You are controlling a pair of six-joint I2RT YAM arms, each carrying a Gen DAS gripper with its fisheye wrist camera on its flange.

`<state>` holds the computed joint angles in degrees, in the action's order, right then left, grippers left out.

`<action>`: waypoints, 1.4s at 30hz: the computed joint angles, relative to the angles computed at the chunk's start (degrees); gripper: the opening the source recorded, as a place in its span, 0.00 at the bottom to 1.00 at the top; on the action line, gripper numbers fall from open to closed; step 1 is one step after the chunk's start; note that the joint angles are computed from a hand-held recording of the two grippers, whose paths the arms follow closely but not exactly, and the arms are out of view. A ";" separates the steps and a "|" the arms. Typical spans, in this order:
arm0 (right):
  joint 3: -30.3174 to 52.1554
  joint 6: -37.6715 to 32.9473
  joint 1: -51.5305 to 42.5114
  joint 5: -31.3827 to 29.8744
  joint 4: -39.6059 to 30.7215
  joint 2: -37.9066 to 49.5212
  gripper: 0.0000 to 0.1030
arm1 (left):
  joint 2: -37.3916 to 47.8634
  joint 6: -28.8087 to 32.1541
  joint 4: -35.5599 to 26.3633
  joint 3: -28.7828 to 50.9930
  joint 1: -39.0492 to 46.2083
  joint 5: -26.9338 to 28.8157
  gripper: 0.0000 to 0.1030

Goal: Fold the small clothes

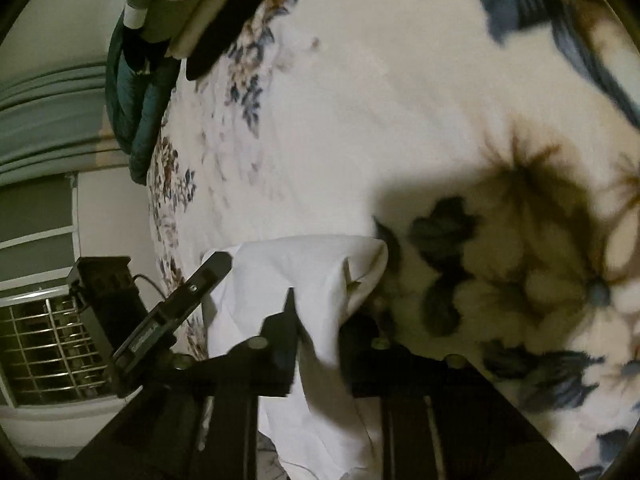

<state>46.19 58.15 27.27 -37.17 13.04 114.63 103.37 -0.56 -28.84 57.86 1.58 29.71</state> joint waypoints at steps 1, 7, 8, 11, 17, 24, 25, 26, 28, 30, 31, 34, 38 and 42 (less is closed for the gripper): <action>1.66 -0.21 0.57 1.31 -1.94 -0.69 0.13 | -0.30 0.21 -0.74 1.25 -0.17 -0.18 0.15; 15.34 -4.90 -1.65 4.47 -14.27 0.44 0.12 | 7.05 -0.15 -4.62 15.86 -0.69 -0.78 0.15; 18.65 -5.98 -2.16 5.24 -16.68 1.75 0.12 | 9.26 -0.32 -5.31 19.35 -1.06 -1.26 0.16; 30.49 -9.79 -3.81 6.84 -25.02 7.64 0.12 | 18.52 0.12 -10.83 32.05 -1.22 -0.73 0.22; 36.10 -14.32 -5.23 7.81 -37.24 10.50 0.48 | 17.39 2.34 -15.90 32.12 3.32 1.77 0.26; 3.96 -11.34 -0.82 7.28 -30.27 -14.36 0.57 | -8.38 12.34 -21.97 4.15 14.58 1.67 0.55; -1.71 -8.89 0.93 7.10 -30.05 -19.88 0.57 | -11.87 13.80 -23.54 0.80 16.33 0.83 0.55; -5.47 -7.12 1.99 6.80 -29.67 -23.61 0.57 | -15.16 16.07 -26.06 -2.34 18.77 0.27 0.55; -12.87 -2.87 4.93 6.54 -29.32 -31.21 0.57 | -21.20 19.10 -30.37 -8.13 23.11 -2.41 0.55; -18.91 3.30 9.81 8.34 -29.48 -37.96 0.57 | -25.96 21.20 -33.37 -13.00 26.57 -4.01 0.55; -21.89 6.67 12.08 9.02 -28.92 -41.15 0.57 | -27.92 22.21 -34.52 -15.64 27.61 -5.04 0.55; -29.97 18.30 20.29 10.79 -21.97 -46.40 0.57 | -34.26 18.74 -32.89 -23.12 24.46 -8.31 0.55; -34.30 27.62 29.67 15.02 -10.57 -43.24 0.57 | -41.12 9.98 -26.16 -29.42 13.81 -13.02 0.28; -33.57 33.28 37.65 19.36 -1.15 -34.96 0.31 | -43.05 3.83 -24.13 -30.77 7.73 -15.92 0.03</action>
<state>12.62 91.43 64.93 -17.80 11.89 79.67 60.33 3.27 -52.96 27.09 9.31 13.79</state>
